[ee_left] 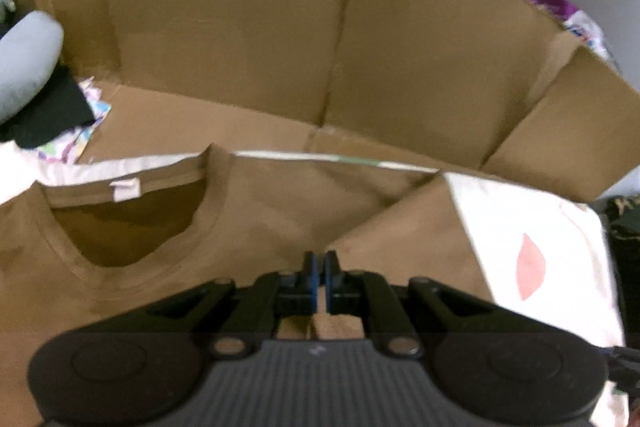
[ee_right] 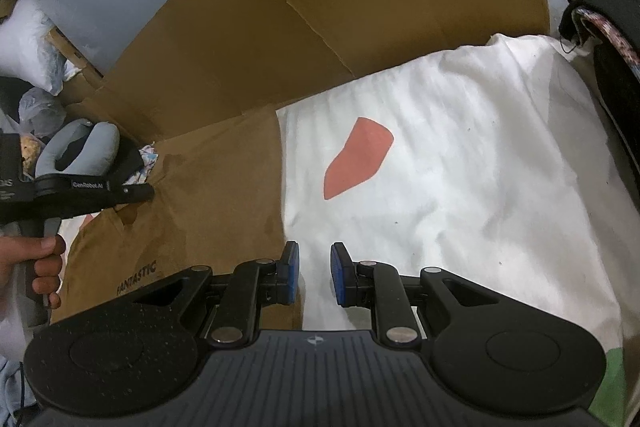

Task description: Fold clothes

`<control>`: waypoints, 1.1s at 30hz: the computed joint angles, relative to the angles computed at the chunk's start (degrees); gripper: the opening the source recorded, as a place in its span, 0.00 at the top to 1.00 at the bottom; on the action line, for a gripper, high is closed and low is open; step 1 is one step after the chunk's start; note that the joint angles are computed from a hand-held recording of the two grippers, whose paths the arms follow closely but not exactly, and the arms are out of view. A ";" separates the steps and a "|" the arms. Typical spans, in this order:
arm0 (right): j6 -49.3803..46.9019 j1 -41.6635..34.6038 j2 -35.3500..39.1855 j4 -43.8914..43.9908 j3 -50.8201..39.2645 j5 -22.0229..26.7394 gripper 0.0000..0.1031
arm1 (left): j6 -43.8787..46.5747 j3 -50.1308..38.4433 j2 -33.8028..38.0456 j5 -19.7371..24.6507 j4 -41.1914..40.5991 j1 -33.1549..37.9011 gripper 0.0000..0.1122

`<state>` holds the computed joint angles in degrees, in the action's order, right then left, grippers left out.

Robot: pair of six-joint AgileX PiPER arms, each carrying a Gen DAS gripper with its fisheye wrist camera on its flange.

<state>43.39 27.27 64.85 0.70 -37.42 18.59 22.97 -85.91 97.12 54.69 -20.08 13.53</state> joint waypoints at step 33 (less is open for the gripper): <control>-30.72 2.10 13.15 22.32 -7.65 -5.39 0.81 | 16.86 5.75 1.87 -9.09 -6.25 2.05 0.59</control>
